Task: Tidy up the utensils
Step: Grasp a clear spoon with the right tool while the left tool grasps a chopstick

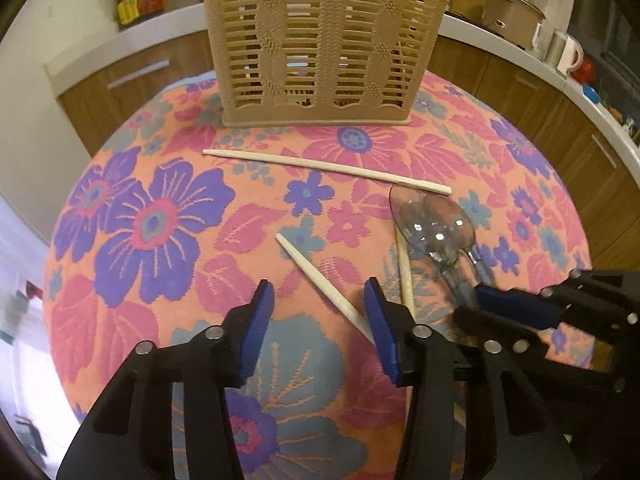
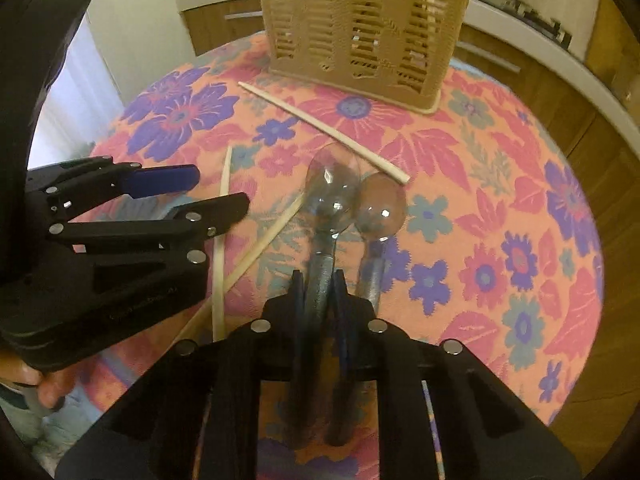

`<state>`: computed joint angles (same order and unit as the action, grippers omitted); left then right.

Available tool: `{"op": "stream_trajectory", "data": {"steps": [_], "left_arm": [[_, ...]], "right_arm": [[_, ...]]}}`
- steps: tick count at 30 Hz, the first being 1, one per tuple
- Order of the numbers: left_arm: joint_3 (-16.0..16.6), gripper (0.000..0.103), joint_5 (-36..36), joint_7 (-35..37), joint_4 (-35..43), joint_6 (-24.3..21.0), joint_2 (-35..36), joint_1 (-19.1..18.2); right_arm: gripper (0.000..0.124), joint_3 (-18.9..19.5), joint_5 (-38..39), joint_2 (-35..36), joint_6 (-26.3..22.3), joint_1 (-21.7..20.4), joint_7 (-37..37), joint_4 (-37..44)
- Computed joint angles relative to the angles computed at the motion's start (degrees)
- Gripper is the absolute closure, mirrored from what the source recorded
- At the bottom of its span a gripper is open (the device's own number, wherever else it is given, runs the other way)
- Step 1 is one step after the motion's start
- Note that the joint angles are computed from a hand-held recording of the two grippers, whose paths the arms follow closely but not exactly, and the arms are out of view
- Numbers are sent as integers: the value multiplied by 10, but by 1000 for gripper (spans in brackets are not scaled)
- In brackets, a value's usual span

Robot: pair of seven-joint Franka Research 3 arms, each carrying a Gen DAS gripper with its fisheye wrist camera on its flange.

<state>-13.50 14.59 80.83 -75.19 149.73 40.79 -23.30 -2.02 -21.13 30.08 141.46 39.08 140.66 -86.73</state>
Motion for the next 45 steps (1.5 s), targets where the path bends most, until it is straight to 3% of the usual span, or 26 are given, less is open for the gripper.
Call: {"op": "stream_trajectory", "data": {"steps": [1,5,6,9,11,14,16,17,20,23,28,31,33,36,39,41,45], "left_arm": [[4,67,4,-3,-3,4,-2,-2],[10,95,12,-8,-7,11,-4,0],[7,97,9,-5,-7,12,-4,4],[-31,98,-33,36,-8,10,0,39],[-56,98,-70,70,-9,7,0,64],[-56,97,-91,91,-8,1,-1,71],[-51,97,-97,95,-5,-4,-1,70],[-49,97,-100,97,-5,-4,-2,69],[-45,96,-104,104,-2,-9,0,68],[-41,96,-103,108,0,-9,1,64],[-34,96,-94,112,-1,-7,1,58],[-36,96,-95,116,-1,-6,1,59],[-36,96,-96,116,0,-6,1,60],[-34,96,-94,114,0,-5,1,57],[-36,95,-96,117,4,-10,3,59],[-39,95,-100,120,6,-14,4,62],[-39,95,-102,124,-1,-13,-1,62]], "right_arm": [[114,0,2,-6,12,-1,6,-10],[114,18,47,-43,101,-31,1,-77],[114,24,65,-49,120,-40,-7,-90],[114,36,118,-64,168,-58,-25,-124],[114,21,122,-73,180,-48,-12,-139],[114,-6,102,-88,184,-31,26,-158],[114,-21,81,-93,153,-22,61,-159],[114,-17,80,-96,151,-27,68,-164],[114,37,166,-105,209,-83,14,-202],[114,18,162,-114,201,-71,35,-218],[113,70,272,-126,273,-120,-27,-264],[113,25,240,-140,264,-83,2,-275],[113,29,246,-149,271,-89,-1,-289],[113,-15,166,-156,245,-54,62,-284],[112,-3,151,-154,248,-65,65,-277],[110,20,167,-144,233,-84,27,-258],[110,33,176,-120,188,-93,-4,-216]]}}
